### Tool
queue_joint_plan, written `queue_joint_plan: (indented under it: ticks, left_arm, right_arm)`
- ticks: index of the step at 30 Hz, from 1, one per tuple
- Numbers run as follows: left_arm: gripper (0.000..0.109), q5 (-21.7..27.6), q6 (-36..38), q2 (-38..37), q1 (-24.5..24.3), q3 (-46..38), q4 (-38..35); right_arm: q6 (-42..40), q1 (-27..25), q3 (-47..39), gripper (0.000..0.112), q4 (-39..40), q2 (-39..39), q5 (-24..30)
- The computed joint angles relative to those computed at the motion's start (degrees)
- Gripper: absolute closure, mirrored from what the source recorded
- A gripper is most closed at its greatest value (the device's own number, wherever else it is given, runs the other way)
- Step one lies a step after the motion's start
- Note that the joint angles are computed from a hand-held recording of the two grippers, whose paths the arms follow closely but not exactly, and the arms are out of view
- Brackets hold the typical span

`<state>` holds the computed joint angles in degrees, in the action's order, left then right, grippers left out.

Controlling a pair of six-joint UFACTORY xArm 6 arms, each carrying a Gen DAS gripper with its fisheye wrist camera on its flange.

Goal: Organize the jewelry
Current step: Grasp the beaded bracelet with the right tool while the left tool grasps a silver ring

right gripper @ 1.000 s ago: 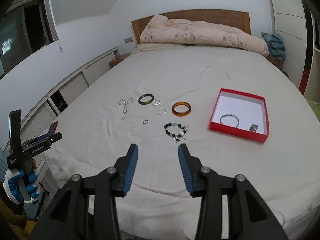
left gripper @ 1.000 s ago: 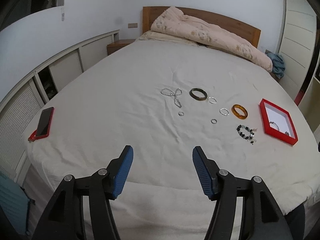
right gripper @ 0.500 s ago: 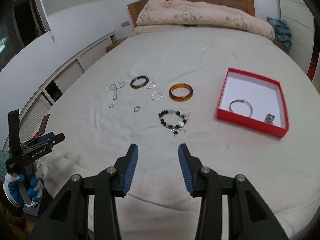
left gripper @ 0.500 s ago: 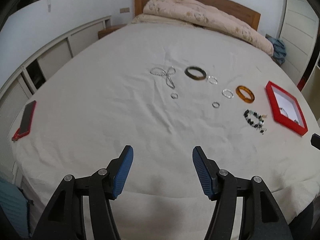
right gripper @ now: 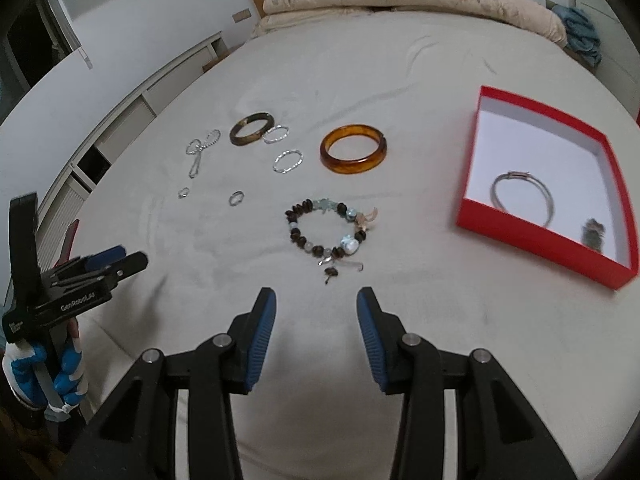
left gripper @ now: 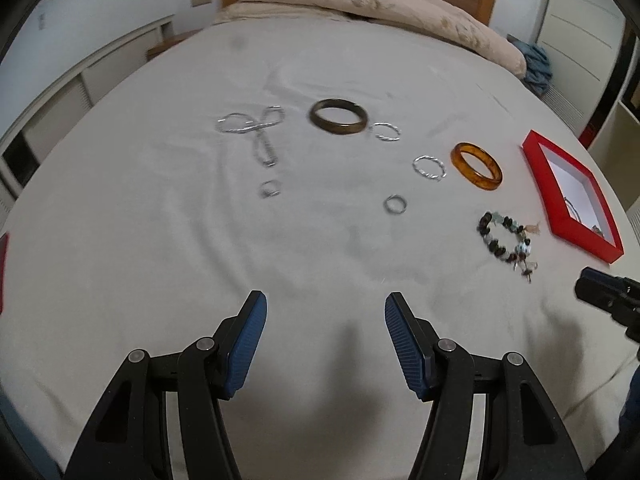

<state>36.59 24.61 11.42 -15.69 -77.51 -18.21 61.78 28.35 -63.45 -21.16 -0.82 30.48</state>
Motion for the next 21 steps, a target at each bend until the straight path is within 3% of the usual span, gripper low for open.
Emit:
queue_joint_plan:
  ticks: [7,12,21]
  left_arm:
    - [0.052,1.6,-0.2,9.4,-2.9,-10.8,0.0]
    - [0.053,3.2,-0.8,15.1,-3.9,-17.7,0.5]
    - [0.061,1.6,0.5,17.8,-5.5,-19.4,2.0]
  right_arm:
    - [-5.4,-4.0,-2.5,0.072,4.0,5.2,-4.2]
    - [-9.8,-5.5,-5.5,0.072,6.4,9.1,-4.3]
    - [-11.8,-6.4,-6.8,0.072,6.9,12.6,-5.3]
